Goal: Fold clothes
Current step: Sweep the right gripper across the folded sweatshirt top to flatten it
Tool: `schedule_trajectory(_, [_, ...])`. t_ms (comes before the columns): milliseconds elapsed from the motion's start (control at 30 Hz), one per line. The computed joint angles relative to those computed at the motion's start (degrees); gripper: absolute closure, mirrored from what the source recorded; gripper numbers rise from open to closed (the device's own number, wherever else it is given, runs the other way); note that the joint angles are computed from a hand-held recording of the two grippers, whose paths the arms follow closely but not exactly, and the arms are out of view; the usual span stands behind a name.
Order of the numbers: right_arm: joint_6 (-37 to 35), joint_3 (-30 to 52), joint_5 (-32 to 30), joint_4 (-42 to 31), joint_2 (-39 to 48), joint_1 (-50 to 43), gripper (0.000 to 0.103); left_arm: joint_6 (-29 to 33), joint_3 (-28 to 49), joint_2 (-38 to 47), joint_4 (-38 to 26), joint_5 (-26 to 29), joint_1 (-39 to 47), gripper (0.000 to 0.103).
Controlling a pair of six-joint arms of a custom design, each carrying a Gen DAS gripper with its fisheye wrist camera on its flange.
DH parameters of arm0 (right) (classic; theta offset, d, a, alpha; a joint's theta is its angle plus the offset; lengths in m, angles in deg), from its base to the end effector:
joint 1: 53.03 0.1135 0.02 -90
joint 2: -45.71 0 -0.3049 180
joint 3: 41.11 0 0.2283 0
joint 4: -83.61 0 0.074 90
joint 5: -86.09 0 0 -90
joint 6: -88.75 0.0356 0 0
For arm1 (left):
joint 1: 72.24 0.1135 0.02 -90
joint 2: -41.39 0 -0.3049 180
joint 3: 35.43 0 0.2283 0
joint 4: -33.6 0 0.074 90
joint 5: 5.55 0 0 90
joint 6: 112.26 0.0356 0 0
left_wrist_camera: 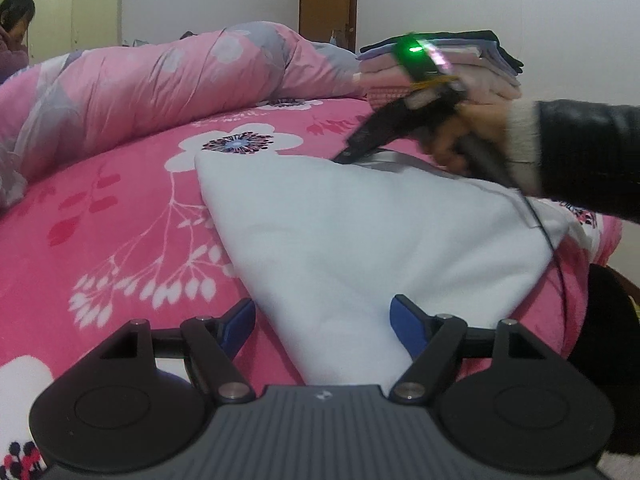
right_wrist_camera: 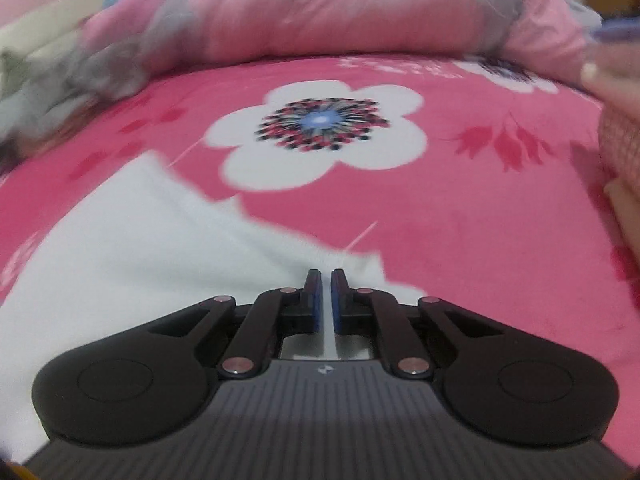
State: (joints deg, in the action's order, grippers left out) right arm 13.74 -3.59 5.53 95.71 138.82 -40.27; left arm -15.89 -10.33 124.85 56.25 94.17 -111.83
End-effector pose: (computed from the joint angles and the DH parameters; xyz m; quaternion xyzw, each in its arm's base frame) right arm 0.2400 0.0484 0.1545 0.0503 0.9148 0.0210 0.4001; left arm 0.1454 -0.1280 0.1584 0.3817 0.8012 -0.2022 0.4141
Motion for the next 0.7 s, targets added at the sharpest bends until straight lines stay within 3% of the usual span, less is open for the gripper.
schedule_trajectory(67, [3.9,5.3,6.1,-5.6,1.7,1.5,0.096,0.6,-0.4,-0.4,-0.1,1.3,0.9,0.028])
schedule_trajectory(133, [4.2,7.2,7.9,-8.9,-0.4,3.5,0.095,0.5,-1.1,-0.5,0.6,3.1,1.9,0.028])
schedule_trajectory(300, [0.4,8.7,3.5,-18.6,-14.1,16.2,0.095,-0.9,-2.2,1.8,3.0,10.0,6.6,0.028])
schedule_trajectory(400, [0.4,10.5,-2.2,-20.3,-12.9,21.8,0.097,-1.4,-2.3,2.3,3.1,11.8,7.9,0.028])
schedule_trajectory(533, [2.2,13.8,1.8,-16.9,2.1,25.1,0.098,-3.0,-3.2,3.5,5.1,13.5,9.2,0.028])
schedule_trajectory(567, [2.3,12.6,2.5,-14.2,2.2,25.3,0.098,-2.9,-3.3,3.4,5.1,13.8,9.4,0.028])
schedule_trajectory(700, [6.5,15.3,12.0,-24.0,-5.4,30.7,0.094,-3.2,-4.5,3.6,6.9,13.7,9.2,0.028])
